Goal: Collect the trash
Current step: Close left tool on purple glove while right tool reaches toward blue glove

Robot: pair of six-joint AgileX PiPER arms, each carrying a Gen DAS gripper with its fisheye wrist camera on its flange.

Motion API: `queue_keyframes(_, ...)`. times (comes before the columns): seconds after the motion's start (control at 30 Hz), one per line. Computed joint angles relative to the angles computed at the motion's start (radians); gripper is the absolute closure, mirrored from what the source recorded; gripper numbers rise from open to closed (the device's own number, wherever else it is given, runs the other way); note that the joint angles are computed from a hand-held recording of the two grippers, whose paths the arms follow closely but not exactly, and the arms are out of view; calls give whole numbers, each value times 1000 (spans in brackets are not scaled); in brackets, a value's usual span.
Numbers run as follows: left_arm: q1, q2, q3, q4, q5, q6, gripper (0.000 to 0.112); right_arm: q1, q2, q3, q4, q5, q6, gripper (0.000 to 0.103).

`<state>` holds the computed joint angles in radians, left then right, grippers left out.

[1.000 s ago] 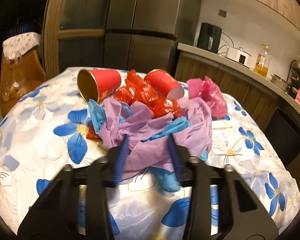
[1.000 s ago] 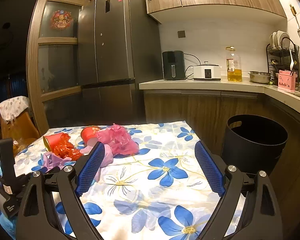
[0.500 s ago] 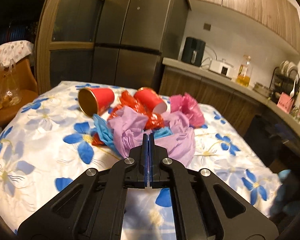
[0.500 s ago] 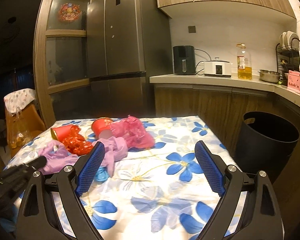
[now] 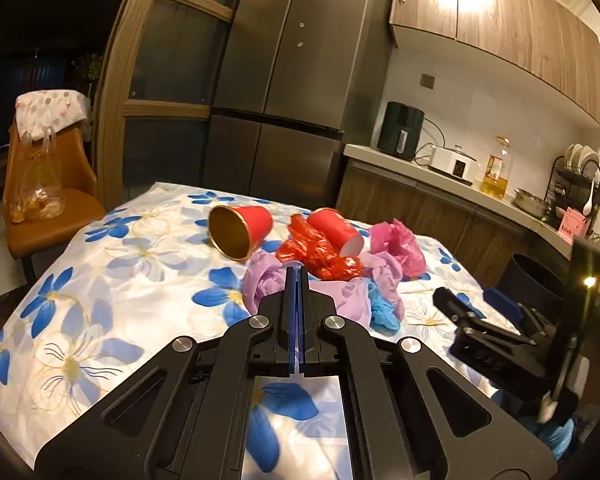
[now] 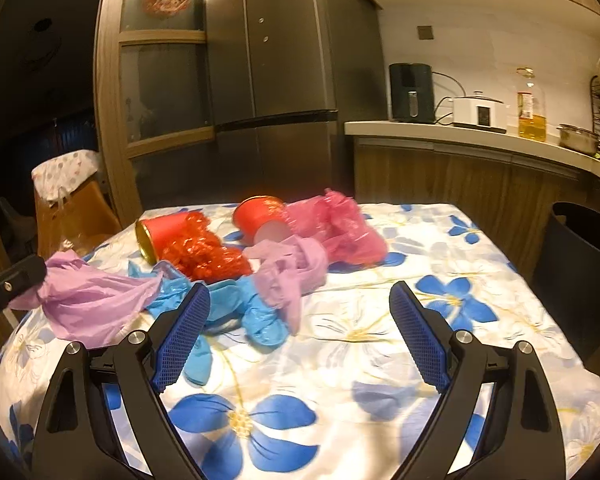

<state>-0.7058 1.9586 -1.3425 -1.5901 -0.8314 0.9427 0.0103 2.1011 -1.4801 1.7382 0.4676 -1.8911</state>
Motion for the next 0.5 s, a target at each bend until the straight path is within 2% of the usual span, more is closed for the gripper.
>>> queue_keyframes(0.23, -3, -34, 45, 21, -27, -33, 112, 41, 77, -126, -128, -44, 149, 27)
queue_keyframes(0.3, 1, -33, 45, 15, -22, -34, 112, 48, 97, -157, -201, -34, 224, 33)
queue_keyframes(0.5, 15, -40, 58, 10, -24, -47, 112, 85, 139, -225, -374, 16, 354, 41)
